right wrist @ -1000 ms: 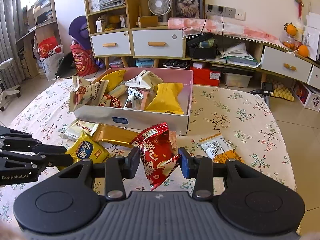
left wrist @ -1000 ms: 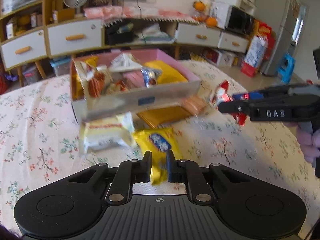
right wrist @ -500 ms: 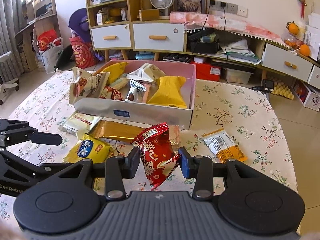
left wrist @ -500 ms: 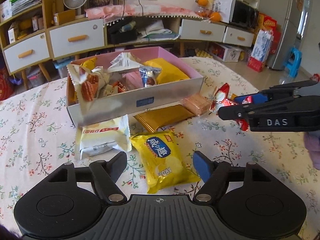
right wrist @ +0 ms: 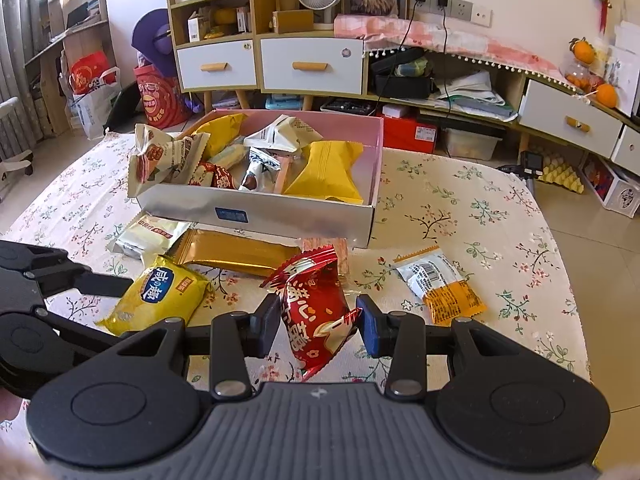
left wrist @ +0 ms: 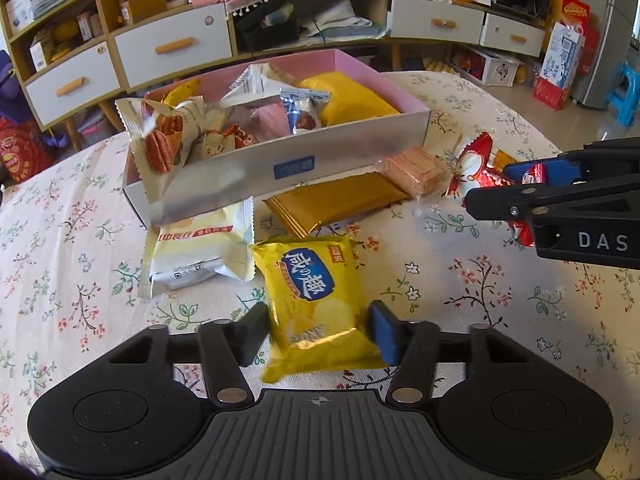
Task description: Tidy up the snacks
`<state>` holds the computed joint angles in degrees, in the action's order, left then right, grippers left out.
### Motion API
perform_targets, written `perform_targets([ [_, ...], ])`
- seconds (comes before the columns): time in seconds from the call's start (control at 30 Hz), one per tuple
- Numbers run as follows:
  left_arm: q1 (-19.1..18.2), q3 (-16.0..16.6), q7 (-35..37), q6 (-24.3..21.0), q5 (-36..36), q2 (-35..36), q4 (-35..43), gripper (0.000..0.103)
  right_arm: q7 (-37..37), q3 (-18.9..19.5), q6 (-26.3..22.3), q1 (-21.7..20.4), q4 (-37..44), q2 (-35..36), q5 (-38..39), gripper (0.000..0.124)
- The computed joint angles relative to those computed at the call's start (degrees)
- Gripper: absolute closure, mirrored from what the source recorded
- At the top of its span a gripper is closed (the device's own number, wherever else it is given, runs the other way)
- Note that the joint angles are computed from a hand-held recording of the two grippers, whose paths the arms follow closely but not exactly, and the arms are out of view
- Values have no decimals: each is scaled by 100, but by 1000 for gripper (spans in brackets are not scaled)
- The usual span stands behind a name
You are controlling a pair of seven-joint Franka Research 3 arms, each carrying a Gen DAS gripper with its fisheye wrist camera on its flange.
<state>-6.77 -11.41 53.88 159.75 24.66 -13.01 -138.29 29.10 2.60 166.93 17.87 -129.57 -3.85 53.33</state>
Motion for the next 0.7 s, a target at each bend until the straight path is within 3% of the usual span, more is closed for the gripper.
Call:
perform_targets([
  [0.7,-209,257,652,149,-964,-367,-209,74,261,15,39,39,-1,-27,-187,86],
])
